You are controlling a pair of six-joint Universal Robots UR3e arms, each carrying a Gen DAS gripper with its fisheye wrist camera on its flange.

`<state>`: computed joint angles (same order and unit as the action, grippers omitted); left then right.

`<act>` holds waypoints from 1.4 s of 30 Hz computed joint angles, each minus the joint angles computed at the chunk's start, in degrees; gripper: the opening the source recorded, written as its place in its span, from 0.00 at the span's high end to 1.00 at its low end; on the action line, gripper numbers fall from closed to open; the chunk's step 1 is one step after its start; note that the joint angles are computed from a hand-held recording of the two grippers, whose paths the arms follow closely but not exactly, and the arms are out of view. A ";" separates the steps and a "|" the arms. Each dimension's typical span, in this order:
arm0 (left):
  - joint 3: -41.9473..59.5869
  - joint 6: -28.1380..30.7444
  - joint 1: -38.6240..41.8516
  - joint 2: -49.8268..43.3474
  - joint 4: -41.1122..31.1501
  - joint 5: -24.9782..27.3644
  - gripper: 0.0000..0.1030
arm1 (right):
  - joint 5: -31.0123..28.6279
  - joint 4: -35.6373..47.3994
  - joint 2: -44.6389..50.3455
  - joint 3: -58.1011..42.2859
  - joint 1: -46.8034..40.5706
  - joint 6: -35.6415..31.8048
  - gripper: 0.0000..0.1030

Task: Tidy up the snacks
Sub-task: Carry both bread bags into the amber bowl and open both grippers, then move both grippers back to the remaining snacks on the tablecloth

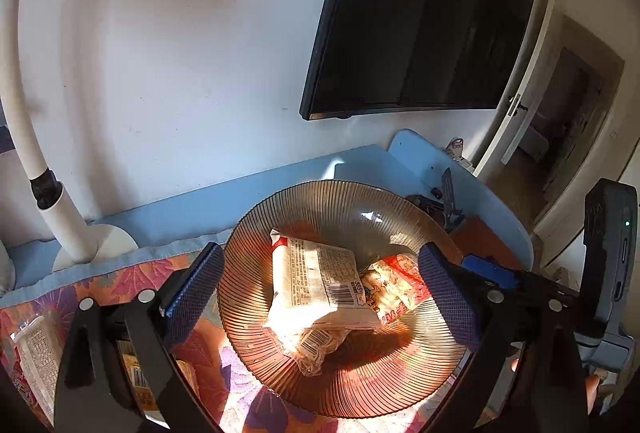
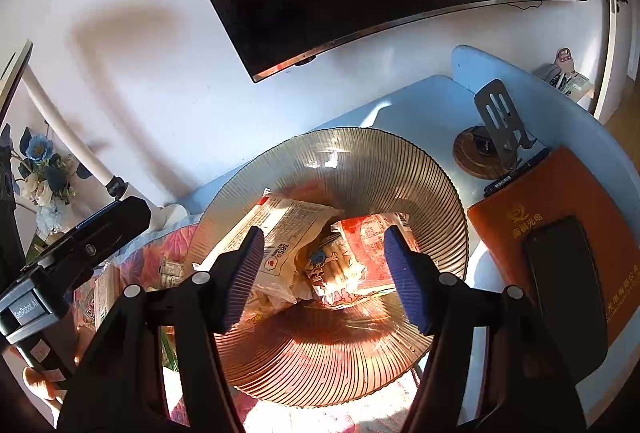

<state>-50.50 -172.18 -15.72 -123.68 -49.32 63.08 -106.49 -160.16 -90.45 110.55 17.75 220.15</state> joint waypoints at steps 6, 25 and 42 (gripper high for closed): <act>-18.40 1.73 6.61 15.75 3.81 -4.46 0.07 | -6.01 4.11 2.53 -8.00 10.24 0.69 0.38; -50.68 48.54 74.28 75.33 -50.14 -32.40 0.05 | -11.44 10.78 36.90 -47.38 34.23 -2.14 0.38; -79.08 35.56 74.61 49.81 -1.53 -14.16 0.05 | -8.35 22.59 62.83 -75.69 36.31 -6.62 0.28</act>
